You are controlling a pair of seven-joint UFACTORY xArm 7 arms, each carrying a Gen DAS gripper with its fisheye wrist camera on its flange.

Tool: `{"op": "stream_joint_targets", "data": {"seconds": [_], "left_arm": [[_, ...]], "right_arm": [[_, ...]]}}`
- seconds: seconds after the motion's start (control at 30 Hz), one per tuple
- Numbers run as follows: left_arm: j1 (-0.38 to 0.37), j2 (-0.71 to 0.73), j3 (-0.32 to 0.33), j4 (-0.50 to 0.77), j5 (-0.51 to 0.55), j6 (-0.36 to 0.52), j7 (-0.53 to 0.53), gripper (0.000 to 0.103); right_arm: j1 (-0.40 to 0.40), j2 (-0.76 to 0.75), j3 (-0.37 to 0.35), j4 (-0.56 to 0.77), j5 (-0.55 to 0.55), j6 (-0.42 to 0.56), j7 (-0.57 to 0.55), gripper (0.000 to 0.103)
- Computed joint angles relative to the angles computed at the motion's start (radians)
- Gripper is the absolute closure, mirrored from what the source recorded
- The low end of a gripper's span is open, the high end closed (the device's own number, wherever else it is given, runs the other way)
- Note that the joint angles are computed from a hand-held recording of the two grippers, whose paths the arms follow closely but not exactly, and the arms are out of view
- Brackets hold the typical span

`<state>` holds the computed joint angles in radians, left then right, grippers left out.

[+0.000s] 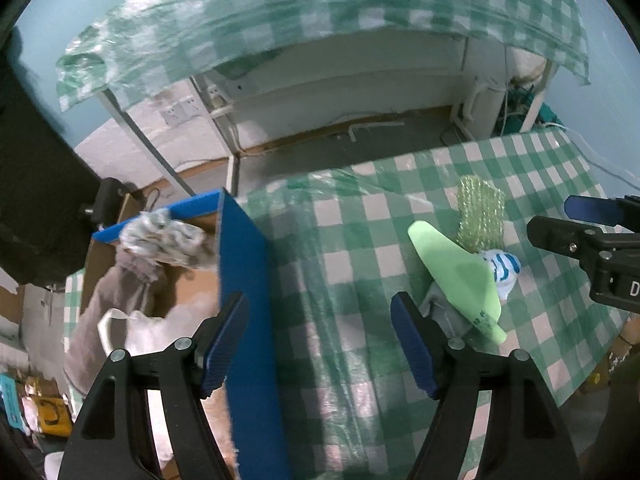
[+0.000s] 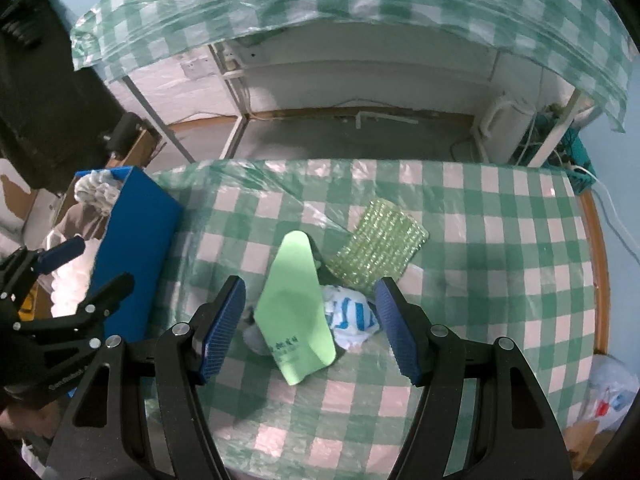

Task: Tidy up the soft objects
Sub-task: 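Lower the right gripper onto the light green foam piece and close it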

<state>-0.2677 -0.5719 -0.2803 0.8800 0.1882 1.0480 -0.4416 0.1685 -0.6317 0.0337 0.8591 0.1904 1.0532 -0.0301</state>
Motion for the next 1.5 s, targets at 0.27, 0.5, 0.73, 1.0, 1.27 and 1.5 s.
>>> {"op": "stream_joint_targets", "data": {"seconds": [0.27,0.5,0.73,1.0,1.27,1.5], "left_arm": [[-0.016,0.083,0.013,0.005,-0.045,-0.001,-0.031,0.029],[-0.016,0.135,0.019,0.008,-0.025,-0.006,-0.058,0.029],[-0.011,0.175,0.021,0.017,0.027,-0.002,-0.066,0.029],[-0.016,0.193,0.029,0.016,0.052,0.004,-0.061,0.029],[-0.021,0.189,0.037,0.010,0.049,-0.007,-0.039,0.029],[-0.021,0.192,0.041,0.013,0.037,-0.016,-0.025,0.028]], "right_arm": [[-0.002,0.024,-0.019,-0.025,0.025,-0.006,-0.008,0.035],[0.006,0.080,-0.005,-0.023,0.026,-0.017,-0.022,0.035],[0.018,0.141,0.013,-0.011,0.021,-0.022,-0.030,0.035],[0.027,0.224,0.035,0.003,0.001,-0.033,-0.016,0.035],[0.038,0.261,0.046,0.001,-0.019,-0.036,-0.018,0.036],[0.035,0.243,0.034,-0.008,-0.012,-0.033,-0.029,0.093]]}}
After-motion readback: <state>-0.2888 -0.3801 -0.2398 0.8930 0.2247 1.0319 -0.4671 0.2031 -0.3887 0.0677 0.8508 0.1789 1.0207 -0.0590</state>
